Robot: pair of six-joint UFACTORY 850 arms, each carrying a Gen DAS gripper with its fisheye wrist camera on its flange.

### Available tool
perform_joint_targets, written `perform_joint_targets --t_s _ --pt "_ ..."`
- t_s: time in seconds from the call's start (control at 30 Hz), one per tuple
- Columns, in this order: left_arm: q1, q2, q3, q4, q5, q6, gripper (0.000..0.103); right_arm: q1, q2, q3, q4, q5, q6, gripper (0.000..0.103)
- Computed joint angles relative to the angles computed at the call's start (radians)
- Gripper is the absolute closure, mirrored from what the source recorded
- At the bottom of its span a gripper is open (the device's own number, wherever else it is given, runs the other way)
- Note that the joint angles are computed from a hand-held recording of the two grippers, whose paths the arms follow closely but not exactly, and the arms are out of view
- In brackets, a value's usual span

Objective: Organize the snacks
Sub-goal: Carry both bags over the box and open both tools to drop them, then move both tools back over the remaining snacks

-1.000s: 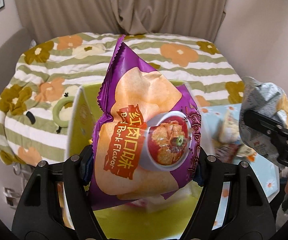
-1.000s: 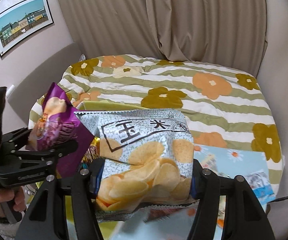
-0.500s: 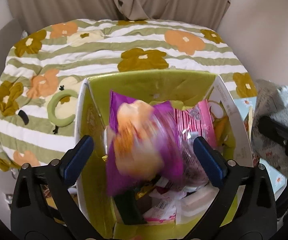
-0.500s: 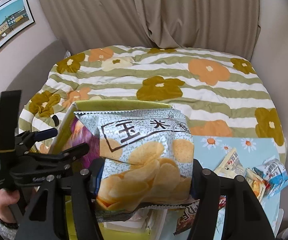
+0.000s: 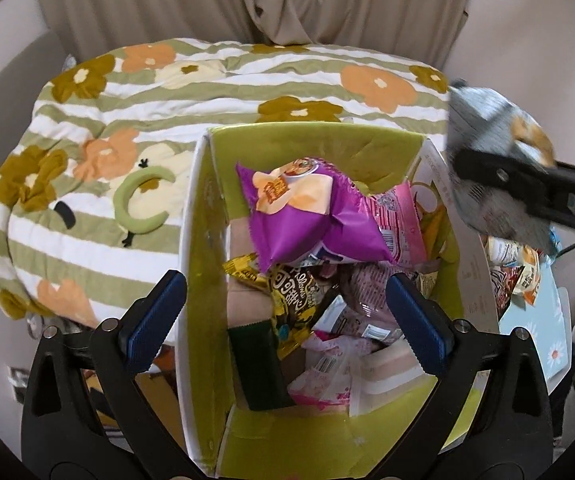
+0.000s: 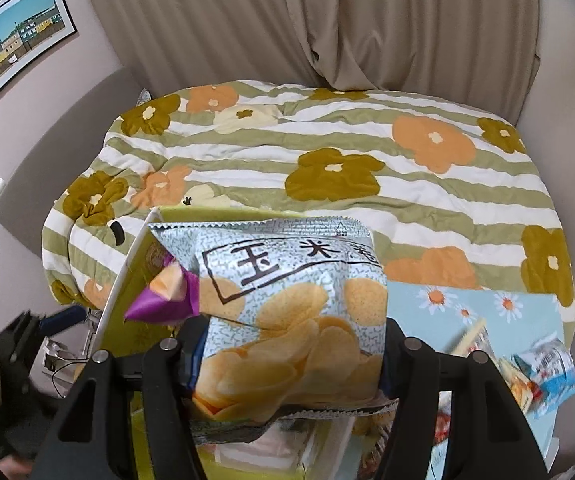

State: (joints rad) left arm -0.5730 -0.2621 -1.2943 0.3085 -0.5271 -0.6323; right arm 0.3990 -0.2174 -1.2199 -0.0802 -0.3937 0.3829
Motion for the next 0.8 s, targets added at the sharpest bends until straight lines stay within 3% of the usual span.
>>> perform_joint_targets --t_s 0.2,0.33,0.43,0.8 --pt "-0.001 0.013 0.029 0.043 -0.011 -0.061 0.004 -0.002 -0.075 -0.058 0.038 0.006 -0.029 0.041" --pt "0.007 0.017 0.049 0.018 -0.011 -0.062 0.004 0.003 -0.072 -0.037 0.044 0.052 -0.01 0.005" --pt "0.006 0.023 0.06 0.02 -0.013 -0.074 0.004 0.014 -0.05 -0.005 -0.018 0.084 0.026 0.005" --pt "-0.019 0.07 0.075 0.042 -0.008 -0.088 0.004 0.029 0.061 0.085 -0.032 0.083 0.04 0.005"
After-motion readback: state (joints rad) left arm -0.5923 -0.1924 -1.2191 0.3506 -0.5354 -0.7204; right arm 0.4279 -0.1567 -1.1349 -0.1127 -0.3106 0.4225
